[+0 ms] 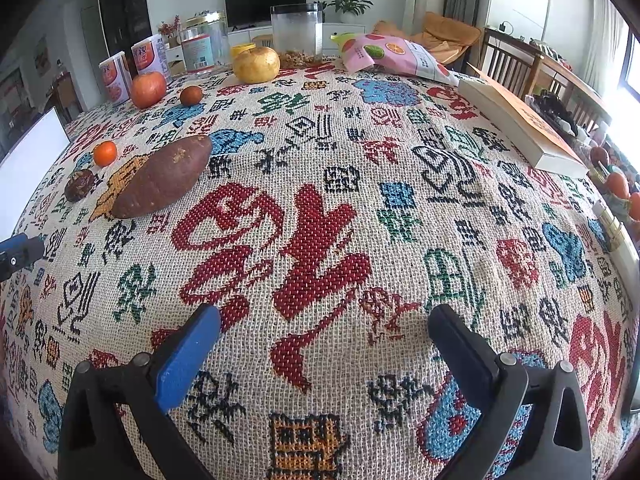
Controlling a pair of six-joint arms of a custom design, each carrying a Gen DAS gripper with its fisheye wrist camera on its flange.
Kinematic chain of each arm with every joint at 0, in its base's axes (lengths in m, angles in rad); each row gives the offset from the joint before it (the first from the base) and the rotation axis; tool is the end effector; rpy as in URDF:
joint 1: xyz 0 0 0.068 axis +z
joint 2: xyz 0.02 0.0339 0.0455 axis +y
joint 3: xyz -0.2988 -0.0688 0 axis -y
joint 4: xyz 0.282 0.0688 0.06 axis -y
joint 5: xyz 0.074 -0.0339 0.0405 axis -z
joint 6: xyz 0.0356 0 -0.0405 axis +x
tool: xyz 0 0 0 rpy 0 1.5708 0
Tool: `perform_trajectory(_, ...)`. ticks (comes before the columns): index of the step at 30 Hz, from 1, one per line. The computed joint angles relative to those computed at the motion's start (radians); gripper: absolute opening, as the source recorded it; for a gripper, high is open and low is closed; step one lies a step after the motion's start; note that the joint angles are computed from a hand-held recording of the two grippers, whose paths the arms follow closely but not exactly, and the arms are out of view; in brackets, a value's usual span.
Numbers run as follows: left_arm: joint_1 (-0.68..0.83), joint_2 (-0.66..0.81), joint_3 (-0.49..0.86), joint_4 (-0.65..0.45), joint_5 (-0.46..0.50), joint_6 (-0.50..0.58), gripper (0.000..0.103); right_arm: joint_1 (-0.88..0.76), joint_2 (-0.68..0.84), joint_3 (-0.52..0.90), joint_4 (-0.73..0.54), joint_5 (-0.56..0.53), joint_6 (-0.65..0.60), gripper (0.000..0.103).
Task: Organize fruits
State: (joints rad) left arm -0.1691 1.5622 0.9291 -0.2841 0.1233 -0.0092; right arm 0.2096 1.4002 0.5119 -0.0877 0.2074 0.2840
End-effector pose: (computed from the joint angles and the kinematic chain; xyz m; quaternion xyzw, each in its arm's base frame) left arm 0.3411 -0.0627 0.2070 0.0952 0.9407 -0.0866 0.3139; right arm 0.2506 0.0458 0.1368 0.0657 0.9492 -0.0248 0.3068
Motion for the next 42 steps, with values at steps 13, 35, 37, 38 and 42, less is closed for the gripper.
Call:
perform_trajectory(13,0.032,-0.024,-0.059,0.057,0.018,0.072,0.046,-0.001,0.000,-0.001,0.001,0.000,0.000,0.103)
perform_trajectory(35,0.179,-0.256,-0.277,-0.004,-0.024,0.165,0.103,-0.004,-0.001,-0.002,0.002,-0.002,-0.002,0.103)
perform_trajectory(37,0.179,-0.256,-0.277,-0.004,-0.024,0.165,0.103,-0.003,0.000,-0.001,0.002,-0.002,-0.001,0.103)
perform_trajectory(38,0.179,-0.256,-0.277,-0.004,-0.024,0.165,0.103,-0.003,-0.001,-0.001,0.002,-0.002,-0.001,0.103)
perform_trajectory(42,0.179,-0.257,-0.277,-0.004,-0.024,0.165,0.103,-0.011,-0.007,-0.005,0.003,-0.017,-0.009,0.103)
